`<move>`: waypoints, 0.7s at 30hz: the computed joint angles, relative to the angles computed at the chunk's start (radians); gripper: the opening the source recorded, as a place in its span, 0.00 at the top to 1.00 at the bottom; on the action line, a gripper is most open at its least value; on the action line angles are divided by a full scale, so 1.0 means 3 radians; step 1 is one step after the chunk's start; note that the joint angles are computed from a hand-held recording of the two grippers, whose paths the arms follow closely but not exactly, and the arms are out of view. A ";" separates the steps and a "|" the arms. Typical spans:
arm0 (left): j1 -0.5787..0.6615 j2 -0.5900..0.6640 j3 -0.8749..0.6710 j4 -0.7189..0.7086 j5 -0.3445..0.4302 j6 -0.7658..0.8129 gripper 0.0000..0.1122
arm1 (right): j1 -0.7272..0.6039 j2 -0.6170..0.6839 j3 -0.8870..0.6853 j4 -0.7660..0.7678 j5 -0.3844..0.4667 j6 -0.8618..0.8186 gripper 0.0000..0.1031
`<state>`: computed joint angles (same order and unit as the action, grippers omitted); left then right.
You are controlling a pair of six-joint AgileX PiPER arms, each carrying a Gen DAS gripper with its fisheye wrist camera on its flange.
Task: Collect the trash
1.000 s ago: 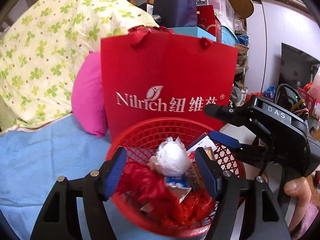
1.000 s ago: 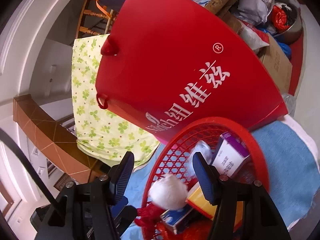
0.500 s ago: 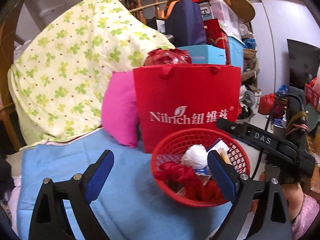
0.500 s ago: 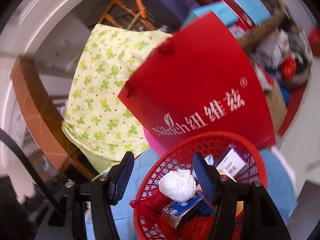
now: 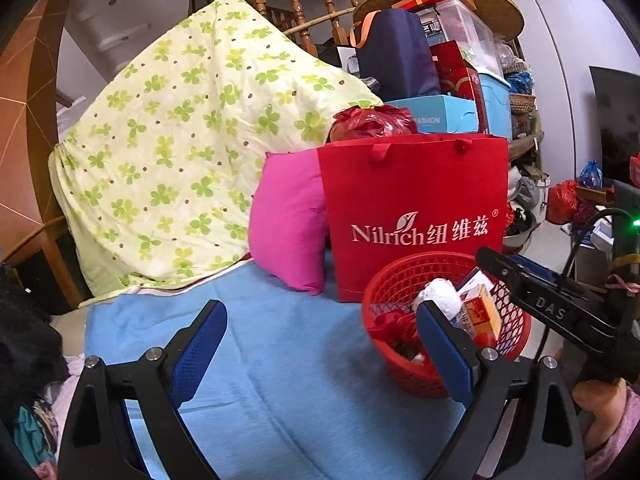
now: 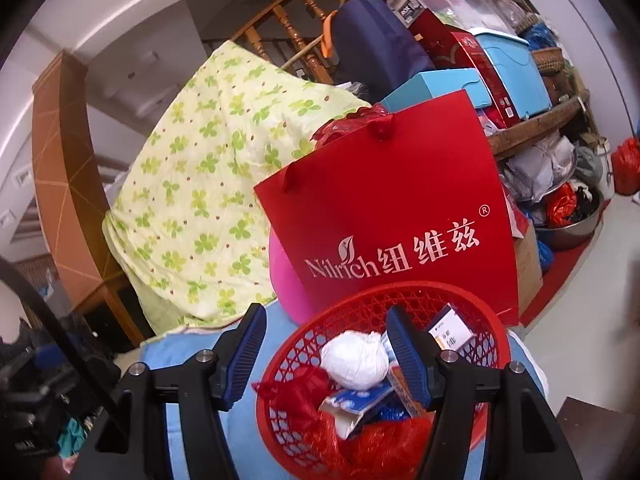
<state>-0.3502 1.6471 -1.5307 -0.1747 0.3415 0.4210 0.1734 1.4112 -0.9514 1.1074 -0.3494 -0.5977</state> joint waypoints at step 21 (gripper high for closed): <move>0.0377 -0.0745 0.0645 0.0595 0.0348 -0.0832 0.15 | 0.1918 -0.0861 -0.0053 0.1631 -0.1580 -0.2418 0.27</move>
<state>-0.2372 1.4237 -1.3372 0.0038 0.4457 0.1715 0.7489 1.1528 -0.9674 1.5966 -0.8234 -1.3231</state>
